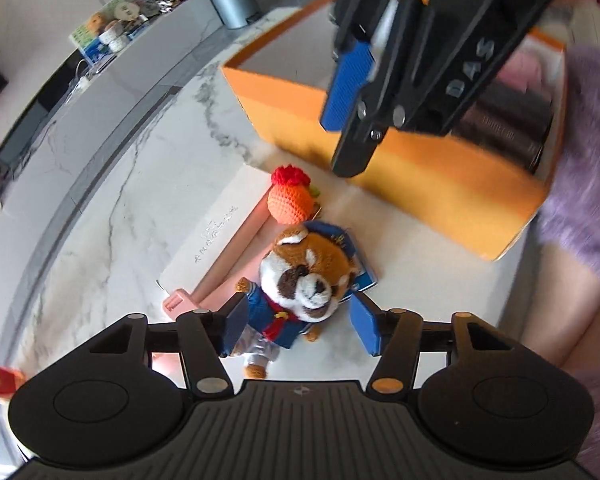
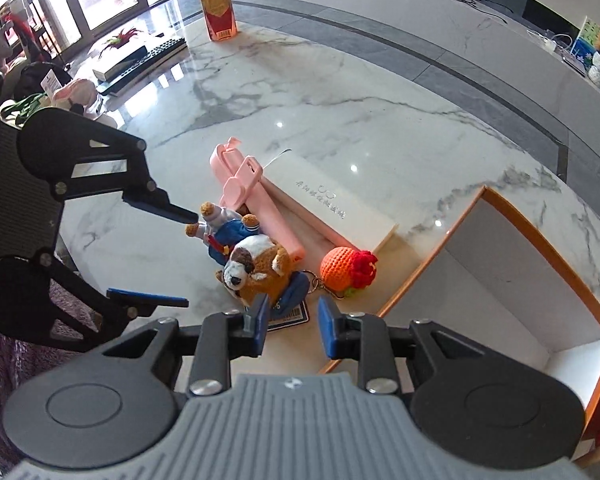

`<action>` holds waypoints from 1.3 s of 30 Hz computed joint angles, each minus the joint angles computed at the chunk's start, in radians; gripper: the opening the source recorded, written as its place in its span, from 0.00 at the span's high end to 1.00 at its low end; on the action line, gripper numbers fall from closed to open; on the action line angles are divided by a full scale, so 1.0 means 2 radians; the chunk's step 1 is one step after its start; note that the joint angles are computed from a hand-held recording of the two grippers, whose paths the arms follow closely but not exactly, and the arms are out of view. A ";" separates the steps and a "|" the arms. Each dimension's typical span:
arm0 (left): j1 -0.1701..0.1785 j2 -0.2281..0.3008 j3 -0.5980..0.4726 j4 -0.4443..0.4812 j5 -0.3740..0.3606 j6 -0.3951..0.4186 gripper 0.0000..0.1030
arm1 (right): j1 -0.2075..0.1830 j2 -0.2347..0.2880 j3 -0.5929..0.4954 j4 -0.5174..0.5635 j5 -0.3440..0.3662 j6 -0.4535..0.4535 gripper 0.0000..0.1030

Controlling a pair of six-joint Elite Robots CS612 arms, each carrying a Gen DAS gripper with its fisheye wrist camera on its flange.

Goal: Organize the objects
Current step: 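Move the left gripper to the plush raccoon while the right reaches its crochet ball, then grasp the plush raccoon with the left gripper while the right grasps the orange crochet ball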

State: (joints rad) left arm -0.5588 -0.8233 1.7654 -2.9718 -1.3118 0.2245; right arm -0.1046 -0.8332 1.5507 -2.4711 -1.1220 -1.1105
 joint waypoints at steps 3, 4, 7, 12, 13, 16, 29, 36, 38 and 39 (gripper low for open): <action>-0.002 0.014 -0.008 0.008 0.024 0.056 0.33 | 0.009 0.010 -0.009 -0.009 -0.015 -0.035 0.57; -0.002 0.018 -0.011 0.012 0.029 0.068 0.33 | 0.012 0.014 -0.012 -0.014 -0.025 -0.047 0.57; 0.001 0.025 -0.016 0.018 0.030 0.093 0.33 | 0.022 0.027 -0.025 -0.023 -0.052 -0.091 0.57; 0.007 0.033 -0.025 0.025 0.019 0.105 0.33 | 0.037 0.052 -0.055 -0.013 -0.089 -0.146 0.57; 0.009 0.034 -0.027 0.028 0.015 0.103 0.33 | 0.039 0.057 -0.059 -0.014 -0.096 -0.152 0.56; 0.012 0.038 -0.029 0.027 0.008 0.100 0.33 | 0.046 0.068 -0.072 -0.015 -0.113 -0.163 0.54; 0.012 0.029 -0.011 -0.004 0.003 0.052 0.51 | 0.054 0.091 -0.095 -0.011 -0.134 -0.131 0.48; 0.010 0.017 0.006 -0.014 0.002 -0.013 0.60 | 0.050 0.082 -0.063 -0.070 -0.120 -0.076 0.52; 0.008 0.011 0.012 -0.013 0.007 -0.033 0.61 | 0.044 0.074 -0.046 -0.093 -0.097 -0.057 0.52; 0.007 0.007 0.016 -0.012 0.010 -0.043 0.62 | 0.041 0.069 -0.038 -0.103 -0.084 -0.048 0.52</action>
